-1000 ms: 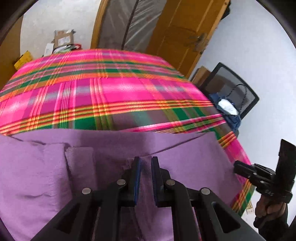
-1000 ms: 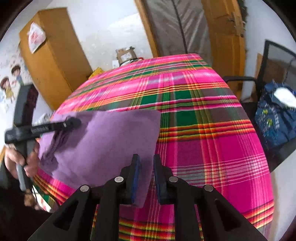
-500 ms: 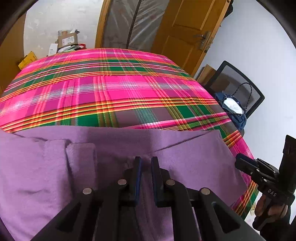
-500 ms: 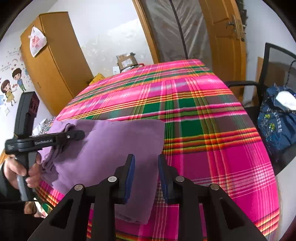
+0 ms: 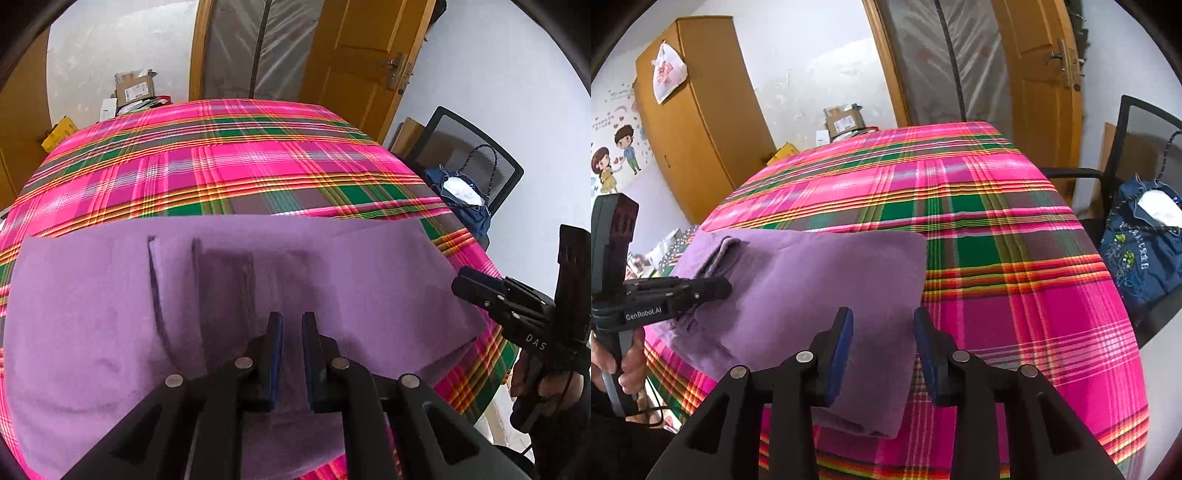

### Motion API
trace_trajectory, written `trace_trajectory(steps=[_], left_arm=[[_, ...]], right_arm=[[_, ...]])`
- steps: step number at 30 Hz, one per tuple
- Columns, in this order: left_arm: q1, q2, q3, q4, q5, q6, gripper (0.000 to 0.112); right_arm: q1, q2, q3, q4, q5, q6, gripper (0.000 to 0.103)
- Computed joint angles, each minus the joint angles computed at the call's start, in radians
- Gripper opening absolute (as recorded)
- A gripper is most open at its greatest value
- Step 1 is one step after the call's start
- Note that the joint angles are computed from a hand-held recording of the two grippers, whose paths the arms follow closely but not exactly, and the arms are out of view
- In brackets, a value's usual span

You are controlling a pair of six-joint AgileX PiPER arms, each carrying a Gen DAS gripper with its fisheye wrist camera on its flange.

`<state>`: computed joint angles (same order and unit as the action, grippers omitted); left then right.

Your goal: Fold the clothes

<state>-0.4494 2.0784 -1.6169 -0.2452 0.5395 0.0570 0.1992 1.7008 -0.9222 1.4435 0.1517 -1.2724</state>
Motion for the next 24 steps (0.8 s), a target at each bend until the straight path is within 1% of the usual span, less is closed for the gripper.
trace_trajectory(steps=[4, 6, 8, 10, 11, 13, 16, 18, 20, 21, 22, 24], left_arm=[[-0.006, -0.026, 0.048, 0.004, -0.028, 0.000, 0.010], [-0.005, -0.049, 0.086, -0.025, -0.056, 0.030, 0.010], [0.008, -0.105, 0.176, -0.178, -0.133, 0.170, 0.010], [0.014, -0.136, 0.222, -0.289, -0.167, 0.288, 0.010], [0.018, -0.144, 0.234, -0.337, -0.171, 0.340, 0.010], [0.021, -0.140, 0.234, -0.376, -0.155, 0.386, 0.010], [0.023, -0.111, 0.206, -0.329, -0.116, 0.340, 0.010], [0.027, -0.093, 0.190, -0.312, -0.094, 0.316, 0.010], [0.033, -0.079, 0.183, -0.316, -0.079, 0.311, 0.010], [0.037, -0.076, 0.186, -0.337, -0.077, 0.333, 0.010], [0.040, -0.074, 0.189, -0.358, -0.076, 0.356, 0.010], [0.043, -0.072, 0.196, -0.384, -0.077, 0.396, 0.010]], right_arm=[[0.017, -0.005, 0.016, 0.167, -0.021, -0.178, 0.035], [0.031, -0.002, 0.017, 0.148, -0.042, -0.164, 0.035], [0.034, -0.003, 0.020, 0.125, -0.048, -0.144, 0.035], [0.037, -0.007, 0.022, 0.088, -0.052, -0.106, 0.035], [0.038, -0.005, 0.022, 0.055, -0.056, -0.072, 0.035], [0.041, -0.001, 0.018, -0.030, -0.059, 0.018, 0.035], [0.047, 0.007, 0.012, -0.175, -0.064, 0.170, 0.036], [0.046, 0.010, 0.010, -0.204, -0.061, 0.201, 0.036], [0.038, 0.015, 0.004, -0.279, -0.046, 0.283, 0.038], [0.033, 0.018, 0.002, -0.295, -0.038, 0.305, 0.039], [0.024, 0.019, 0.002, -0.271, -0.023, 0.290, 0.043], [0.005, 0.021, 0.003, -0.199, 0.006, 0.239, 0.046]])
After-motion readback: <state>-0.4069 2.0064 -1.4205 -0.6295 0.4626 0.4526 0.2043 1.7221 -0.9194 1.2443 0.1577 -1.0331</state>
